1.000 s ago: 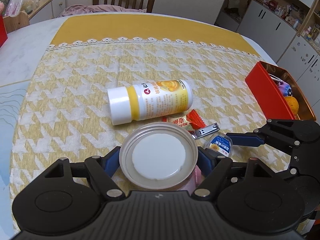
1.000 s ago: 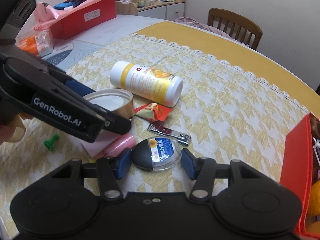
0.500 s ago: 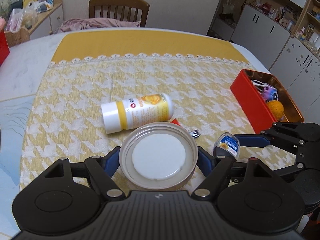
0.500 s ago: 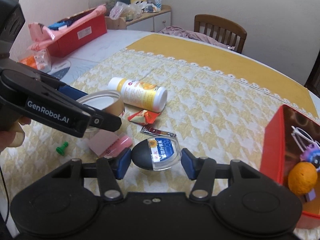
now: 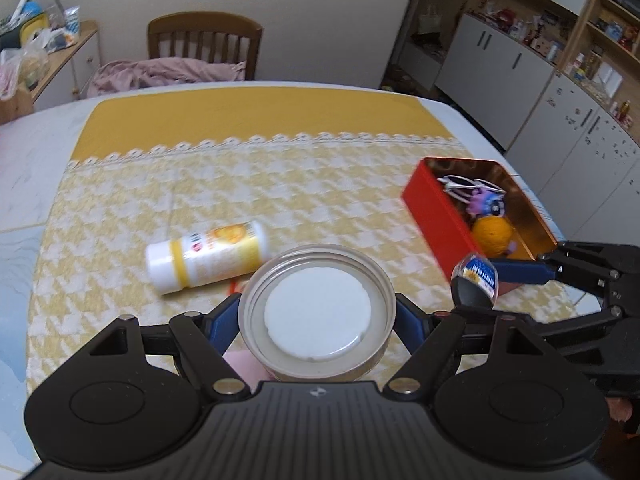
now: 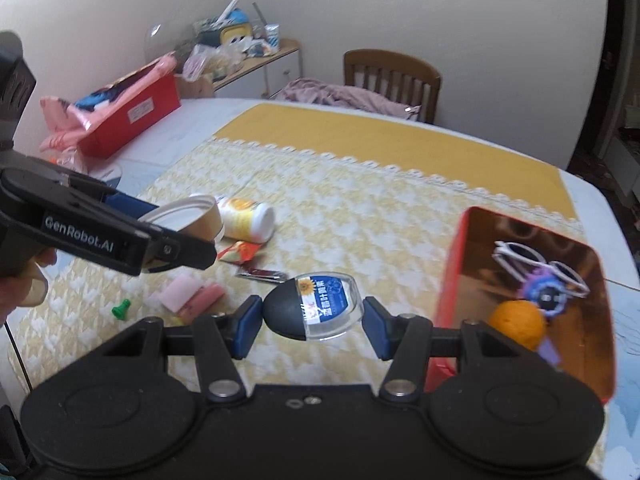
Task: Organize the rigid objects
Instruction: 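Grasp the gold tin lid with the left gripper while the right gripper grasps the blue-labelled case, then carry the lid and the case over the red tin box with both grippers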
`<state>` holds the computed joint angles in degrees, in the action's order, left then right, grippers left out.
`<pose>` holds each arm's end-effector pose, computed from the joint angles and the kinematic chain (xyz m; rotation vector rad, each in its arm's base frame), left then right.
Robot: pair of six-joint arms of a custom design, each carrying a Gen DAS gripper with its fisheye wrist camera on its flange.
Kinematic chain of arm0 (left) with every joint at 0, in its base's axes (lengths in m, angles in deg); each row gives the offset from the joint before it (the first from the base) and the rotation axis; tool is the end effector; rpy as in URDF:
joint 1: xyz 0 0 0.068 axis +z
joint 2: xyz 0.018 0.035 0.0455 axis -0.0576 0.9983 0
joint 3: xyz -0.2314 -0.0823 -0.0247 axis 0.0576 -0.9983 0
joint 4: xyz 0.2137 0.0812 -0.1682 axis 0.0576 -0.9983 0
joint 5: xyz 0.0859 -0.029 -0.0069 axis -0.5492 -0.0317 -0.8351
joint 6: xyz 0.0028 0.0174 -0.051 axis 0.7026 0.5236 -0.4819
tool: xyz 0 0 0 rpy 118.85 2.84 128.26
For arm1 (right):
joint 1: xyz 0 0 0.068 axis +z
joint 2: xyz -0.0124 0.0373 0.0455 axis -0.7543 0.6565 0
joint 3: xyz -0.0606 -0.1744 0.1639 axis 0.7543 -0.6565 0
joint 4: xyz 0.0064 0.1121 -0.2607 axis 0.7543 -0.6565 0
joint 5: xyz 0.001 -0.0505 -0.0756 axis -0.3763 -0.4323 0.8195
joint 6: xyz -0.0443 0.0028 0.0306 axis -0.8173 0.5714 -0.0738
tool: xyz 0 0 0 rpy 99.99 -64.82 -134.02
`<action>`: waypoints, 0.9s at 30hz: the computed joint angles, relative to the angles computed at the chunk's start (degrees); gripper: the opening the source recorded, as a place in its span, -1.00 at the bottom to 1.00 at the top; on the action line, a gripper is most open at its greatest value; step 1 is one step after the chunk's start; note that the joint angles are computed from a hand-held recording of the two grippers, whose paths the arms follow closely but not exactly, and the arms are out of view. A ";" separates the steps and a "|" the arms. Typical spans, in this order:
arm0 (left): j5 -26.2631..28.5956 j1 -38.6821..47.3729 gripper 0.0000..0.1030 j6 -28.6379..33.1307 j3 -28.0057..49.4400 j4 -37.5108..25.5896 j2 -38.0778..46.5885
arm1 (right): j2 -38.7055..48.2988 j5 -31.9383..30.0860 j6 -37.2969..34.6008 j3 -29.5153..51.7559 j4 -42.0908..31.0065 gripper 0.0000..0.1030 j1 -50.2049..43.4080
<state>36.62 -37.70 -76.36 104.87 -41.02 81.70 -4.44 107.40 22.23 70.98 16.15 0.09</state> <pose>0.2420 -0.1716 0.1891 0.6493 2.4302 -0.4745 0.1256 0.1219 0.1985 -0.1798 2.3845 0.1141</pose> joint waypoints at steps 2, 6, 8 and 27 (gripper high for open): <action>-0.55 -1.98 0.53 -0.92 0.96 0.08 0.68 | -3.85 0.41 -0.50 -0.47 -2.83 0.03 -1.09; -2.10 -5.98 0.53 -2.57 3.33 0.27 2.96 | -12.06 -0.33 -2.46 -2.14 -8.43 0.03 -5.34; -3.01 -7.91 0.53 -3.62 4.99 0.19 4.72 | -16.21 -1.34 -3.87 -2.99 -10.96 0.04 -8.11; -10.70 -22.88 0.53 -11.10 25.36 -0.08 25.55 | -35.86 -42.73 -49.26 -6.75 -24.91 0.04 -73.26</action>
<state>25.92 -60.58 -87.46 130.24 -41.10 107.24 -40.30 64.67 -27.03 64.23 -8.76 -73.18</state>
